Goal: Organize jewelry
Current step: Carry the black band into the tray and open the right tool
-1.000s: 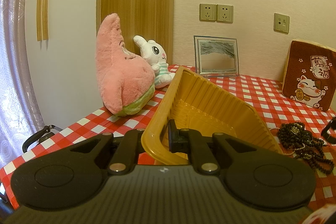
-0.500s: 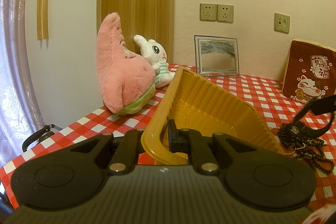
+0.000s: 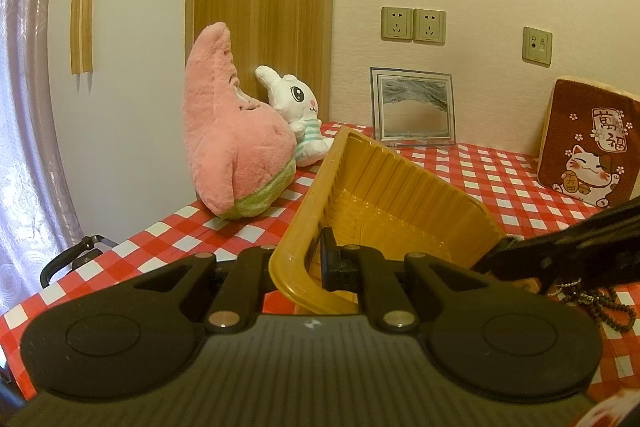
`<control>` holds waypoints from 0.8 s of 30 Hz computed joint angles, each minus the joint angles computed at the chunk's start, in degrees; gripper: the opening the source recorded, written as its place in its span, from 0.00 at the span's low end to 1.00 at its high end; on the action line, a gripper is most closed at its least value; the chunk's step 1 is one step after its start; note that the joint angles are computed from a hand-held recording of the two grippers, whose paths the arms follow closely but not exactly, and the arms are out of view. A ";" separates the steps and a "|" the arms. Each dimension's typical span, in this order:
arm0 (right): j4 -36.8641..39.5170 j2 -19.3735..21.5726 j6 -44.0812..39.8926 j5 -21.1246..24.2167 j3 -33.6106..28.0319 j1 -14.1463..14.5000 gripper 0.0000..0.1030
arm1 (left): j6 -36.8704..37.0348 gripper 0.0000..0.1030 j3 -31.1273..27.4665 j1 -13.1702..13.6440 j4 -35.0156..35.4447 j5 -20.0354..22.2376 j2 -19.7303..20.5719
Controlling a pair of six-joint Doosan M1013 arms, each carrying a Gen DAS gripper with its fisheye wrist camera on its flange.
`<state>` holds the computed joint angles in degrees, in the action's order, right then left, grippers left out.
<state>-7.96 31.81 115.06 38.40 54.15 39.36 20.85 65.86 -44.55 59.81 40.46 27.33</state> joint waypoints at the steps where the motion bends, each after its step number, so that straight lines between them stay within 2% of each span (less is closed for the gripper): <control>1: -0.06 0.44 0.11 0.33 -0.42 0.06 0.20 | 0.03 0.08 -0.03 0.02 -0.02 -0.02 0.02; 11: -1.75 3.92 -2.64 3.32 -4.10 1.35 0.20 | 0.14 0.08 0.08 0.19 -0.75 0.01 -0.02; 18: 3.45 4.91 -4.97 5.22 -6.26 0.87 0.20 | 0.28 0.08 0.05 0.30 -2.04 0.54 0.02; 21: 5.26 5.16 -5.28 7.47 -7.31 0.45 0.29 | 0.20 0.08 0.22 0.32 -2.24 0.64 -0.06; 23: 4.94 4.77 -4.22 7.71 -6.93 0.34 0.45 | 0.13 0.08 0.16 0.29 -2.13 0.60 -0.04; 24: 5.07 4.20 -3.84 6.99 -6.04 0.27 0.47 | 0.09 0.08 0.10 0.31 -2.04 0.55 -0.01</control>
<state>-2.89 36.01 111.22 45.39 48.12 39.63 20.95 65.96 -44.24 57.77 41.01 27.32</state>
